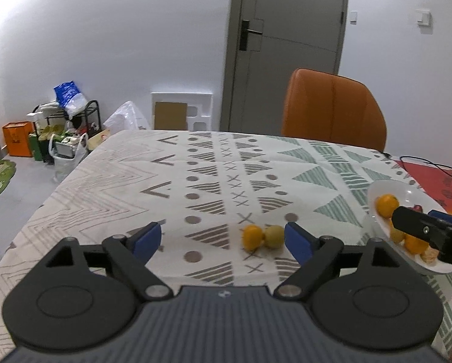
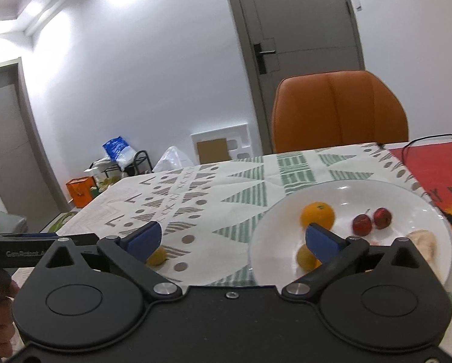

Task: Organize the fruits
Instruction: 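Withdraw both grippers from the plate toward the last two fruits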

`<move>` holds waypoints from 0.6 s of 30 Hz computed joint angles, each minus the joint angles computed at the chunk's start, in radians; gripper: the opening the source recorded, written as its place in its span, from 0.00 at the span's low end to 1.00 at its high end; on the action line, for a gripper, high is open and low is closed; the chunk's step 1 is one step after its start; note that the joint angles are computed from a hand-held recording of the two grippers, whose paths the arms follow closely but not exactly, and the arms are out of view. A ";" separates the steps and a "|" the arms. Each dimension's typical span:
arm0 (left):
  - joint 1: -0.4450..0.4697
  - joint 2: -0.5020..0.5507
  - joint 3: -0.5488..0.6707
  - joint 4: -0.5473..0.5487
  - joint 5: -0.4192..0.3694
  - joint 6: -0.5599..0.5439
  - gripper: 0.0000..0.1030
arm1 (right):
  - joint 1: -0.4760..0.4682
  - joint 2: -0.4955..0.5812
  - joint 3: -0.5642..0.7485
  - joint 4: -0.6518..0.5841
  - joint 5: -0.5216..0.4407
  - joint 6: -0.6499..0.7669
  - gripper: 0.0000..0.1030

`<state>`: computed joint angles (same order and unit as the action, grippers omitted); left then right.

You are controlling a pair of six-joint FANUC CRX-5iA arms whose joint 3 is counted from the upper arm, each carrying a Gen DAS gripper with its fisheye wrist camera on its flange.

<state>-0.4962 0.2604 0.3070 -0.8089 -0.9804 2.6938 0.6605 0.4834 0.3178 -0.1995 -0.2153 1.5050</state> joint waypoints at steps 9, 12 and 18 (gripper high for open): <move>0.024 -0.017 -0.035 0.011 0.002 0.025 0.85 | 0.011 0.040 0.095 -0.104 -0.089 0.135 1.00; 0.036 -0.024 -0.048 0.018 0.013 0.028 0.85 | 0.012 0.055 0.128 -0.128 -0.124 0.176 0.99; 0.082 -0.041 -0.088 0.082 0.083 0.009 0.85 | 0.021 0.102 0.217 -0.149 -0.226 0.241 0.87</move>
